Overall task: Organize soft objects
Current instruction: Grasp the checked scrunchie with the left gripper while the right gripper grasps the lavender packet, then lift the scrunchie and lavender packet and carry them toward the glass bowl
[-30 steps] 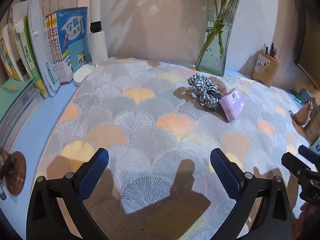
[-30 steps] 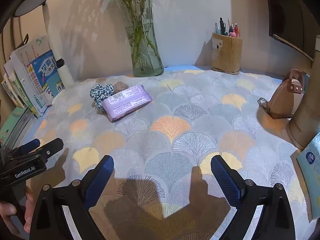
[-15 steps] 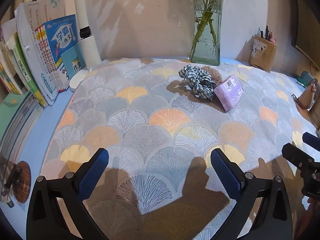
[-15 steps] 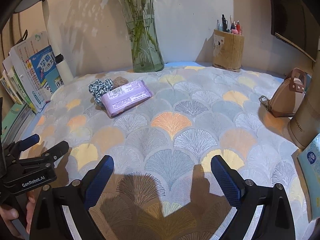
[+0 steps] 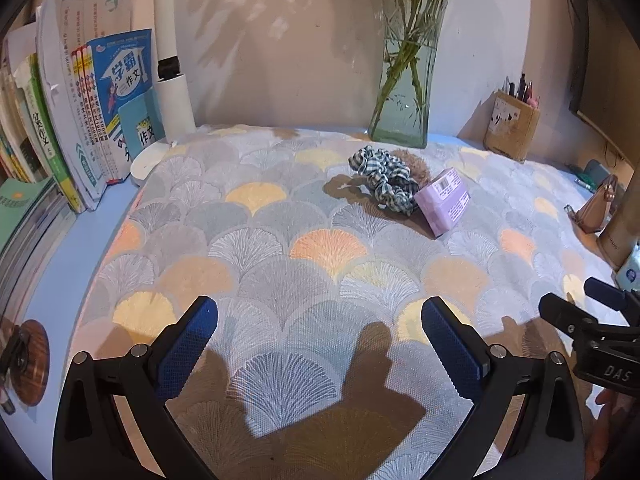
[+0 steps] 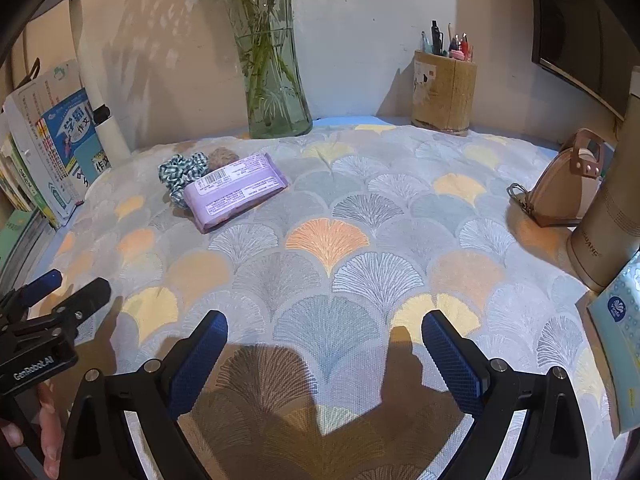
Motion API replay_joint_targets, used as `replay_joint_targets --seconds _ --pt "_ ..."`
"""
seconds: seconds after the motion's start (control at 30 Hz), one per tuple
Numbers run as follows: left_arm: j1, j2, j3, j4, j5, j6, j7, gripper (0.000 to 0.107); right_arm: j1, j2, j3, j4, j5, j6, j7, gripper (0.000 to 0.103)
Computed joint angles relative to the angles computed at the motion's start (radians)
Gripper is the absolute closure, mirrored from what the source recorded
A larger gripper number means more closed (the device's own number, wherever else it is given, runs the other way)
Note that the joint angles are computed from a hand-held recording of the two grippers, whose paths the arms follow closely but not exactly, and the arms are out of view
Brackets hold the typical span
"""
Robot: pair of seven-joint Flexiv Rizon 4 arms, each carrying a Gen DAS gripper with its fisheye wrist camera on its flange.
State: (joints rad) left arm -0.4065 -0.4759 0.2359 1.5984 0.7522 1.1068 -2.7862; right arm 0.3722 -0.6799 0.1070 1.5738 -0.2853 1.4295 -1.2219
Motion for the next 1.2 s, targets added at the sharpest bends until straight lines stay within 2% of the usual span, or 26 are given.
replay_joint_targets --seconds 0.13,0.23,0.3,0.33,0.4,0.5,0.6,0.67,0.7,0.73,0.8,0.93,1.03,1.1,1.13,1.2 --pt "0.011 0.003 -0.003 0.011 -0.013 0.021 -0.005 0.005 0.026 0.003 -0.039 0.006 -0.014 0.000 0.029 0.006" --pt "0.023 0.009 -0.008 0.023 -0.034 0.034 0.004 0.005 0.016 0.008 -0.033 0.022 -0.009 0.043 0.036 0.006" --pt "0.036 0.021 -0.013 0.042 -0.053 0.065 0.016 0.005 -0.029 0.005 0.021 0.023 0.011 0.076 0.010 0.005" --pt "0.047 0.032 -0.018 0.056 -0.071 0.083 0.025 0.005 -0.069 -0.001 0.075 0.016 0.026 0.081 -0.018 0.005" --pt "0.082 0.046 -0.044 0.076 -0.130 0.116 0.078 0.005 -0.124 -0.011 0.156 -0.009 0.051 0.048 -0.067 0.005" --pt "0.127 0.048 -0.082 0.069 -0.236 0.133 0.211 0.005 -0.232 -0.053 0.341 -0.122 0.112 -0.136 -0.209 0.006" --pt "0.143 0.012 -0.085 -0.003 -0.297 0.128 0.307 0.006 -0.246 -0.097 0.413 -0.264 0.160 -0.320 -0.289 0.006" --pt "0.218 -0.035 -0.148 -0.037 -0.400 0.201 0.424 0.006 -0.246 -0.154 0.464 -0.399 0.214 -0.460 -0.325 0.006" --pt "0.254 -0.049 -0.185 -0.038 -0.442 0.233 0.471 0.015 -0.238 -0.177 0.473 -0.446 0.238 -0.499 -0.331 0.009" --pt "0.318 -0.079 -0.254 -0.041 -0.515 0.281 0.549 0.027 -0.226 -0.210 0.482 -0.514 0.259 -0.554 -0.331 0.016" --pt "0.403 -0.116 -0.352 -0.037 -0.608 0.314 0.639 0.031 -0.197 -0.268 0.484 -0.629 0.295 -0.641 -0.322 0.026" --pt "0.524 -0.175 -0.504 -0.001 -0.749 0.398 0.735 0.039 -0.141 -0.373 0.465 -0.823 0.378 -0.731 -0.240 0.027" --pt "0.548 -0.199 -0.551 -0.005 -0.787 0.421 0.802 0.039 -0.098 -0.422 0.426 -0.907 0.429 -0.696 -0.181 0.027" --pt "0.523 -0.217 -0.532 -0.044 -0.804 0.379 0.838 0.040 -0.050 -0.433 0.359 -0.940 0.411 -0.681 -0.160 0.027" --pt "0.508 -0.224 -0.513 -0.059 -0.813 0.363 0.847 0.040 -0.031 -0.429 0.323 -0.938 0.399 -0.674 -0.154 0.034" --pt "0.516 -0.244 -0.535 -0.078 -0.844 0.339 0.892 0.040 0.001 -0.405 0.247 -0.897 0.373 -0.646 -0.162 0.052"
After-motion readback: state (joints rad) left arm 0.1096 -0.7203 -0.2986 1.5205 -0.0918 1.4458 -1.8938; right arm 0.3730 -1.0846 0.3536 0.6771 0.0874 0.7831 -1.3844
